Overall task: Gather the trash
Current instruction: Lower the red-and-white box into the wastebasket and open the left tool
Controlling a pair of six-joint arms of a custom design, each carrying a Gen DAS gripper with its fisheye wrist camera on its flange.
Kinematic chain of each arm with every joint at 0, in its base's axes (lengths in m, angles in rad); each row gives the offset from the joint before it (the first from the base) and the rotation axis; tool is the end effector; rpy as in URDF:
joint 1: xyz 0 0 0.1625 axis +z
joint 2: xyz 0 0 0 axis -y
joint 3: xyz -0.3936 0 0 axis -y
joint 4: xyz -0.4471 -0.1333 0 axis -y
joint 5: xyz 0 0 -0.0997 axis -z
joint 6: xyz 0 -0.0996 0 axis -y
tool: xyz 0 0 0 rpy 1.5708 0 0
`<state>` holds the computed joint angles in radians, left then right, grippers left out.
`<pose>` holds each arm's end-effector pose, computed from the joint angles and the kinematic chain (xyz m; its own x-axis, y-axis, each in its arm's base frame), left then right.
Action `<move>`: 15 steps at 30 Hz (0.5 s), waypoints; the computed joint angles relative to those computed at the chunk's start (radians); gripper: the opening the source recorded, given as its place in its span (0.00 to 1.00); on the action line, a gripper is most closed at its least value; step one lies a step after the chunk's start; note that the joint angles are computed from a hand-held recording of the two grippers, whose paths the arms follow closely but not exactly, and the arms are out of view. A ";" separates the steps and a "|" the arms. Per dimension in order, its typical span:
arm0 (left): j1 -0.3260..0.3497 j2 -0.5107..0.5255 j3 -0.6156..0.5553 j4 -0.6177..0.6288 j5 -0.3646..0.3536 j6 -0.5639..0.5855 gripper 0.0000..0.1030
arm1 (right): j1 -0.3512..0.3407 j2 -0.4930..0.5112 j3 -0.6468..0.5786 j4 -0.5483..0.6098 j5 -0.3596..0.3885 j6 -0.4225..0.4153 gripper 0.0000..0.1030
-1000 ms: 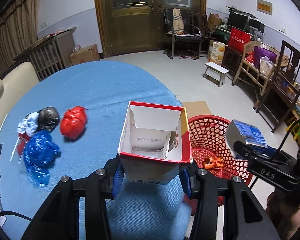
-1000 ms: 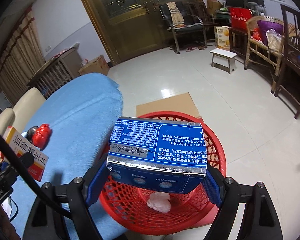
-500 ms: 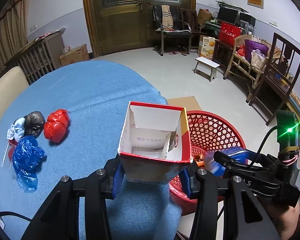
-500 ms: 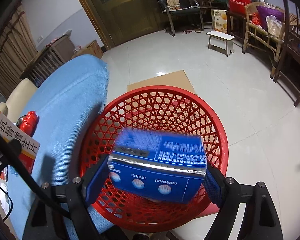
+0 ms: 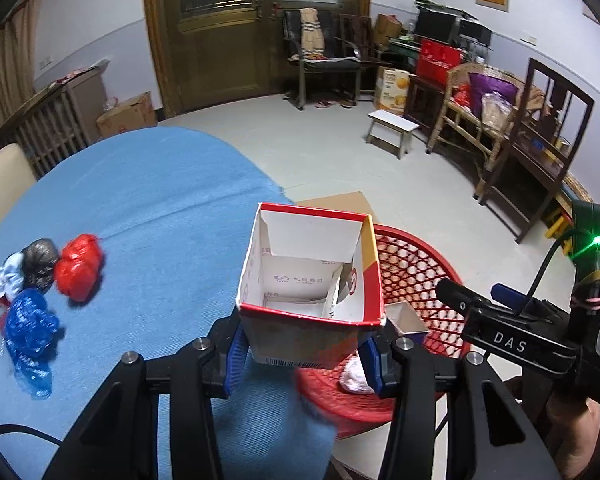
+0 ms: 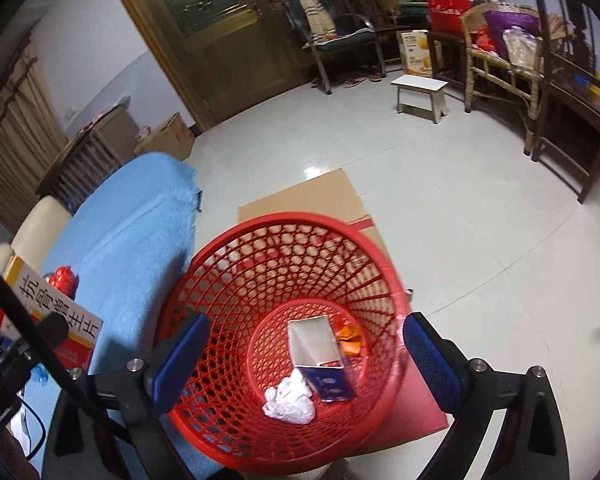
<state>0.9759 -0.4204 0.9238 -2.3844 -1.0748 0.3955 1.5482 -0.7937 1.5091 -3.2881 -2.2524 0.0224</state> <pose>-0.3394 -0.8240 0.0545 -0.5417 0.6477 -0.5358 0.8045 0.5843 -0.1071 0.0540 -0.7338 0.1922 -0.7639 0.5601 0.3204 0.0293 0.5261 -0.8499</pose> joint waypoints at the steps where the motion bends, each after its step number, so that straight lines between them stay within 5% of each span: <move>1: -0.002 0.008 -0.009 0.008 -0.005 0.002 0.48 | -0.002 -0.005 0.006 -0.009 -0.002 0.004 0.96; 6: 0.001 0.044 -0.071 0.098 -0.061 -0.019 0.51 | -0.010 -0.027 0.031 -0.049 -0.010 0.011 0.96; 9: 0.001 0.056 -0.089 0.109 -0.062 -0.023 0.75 | -0.014 -0.032 0.032 -0.059 -0.011 0.012 0.97; 15: 0.013 0.022 -0.055 0.070 -0.057 -0.014 0.75 | -0.026 -0.028 -0.014 -0.073 0.006 -0.003 1.00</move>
<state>0.9893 -0.3980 0.8685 -2.3148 -1.1321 0.3814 1.5218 -0.8221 1.4953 -3.3608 -2.2468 0.0196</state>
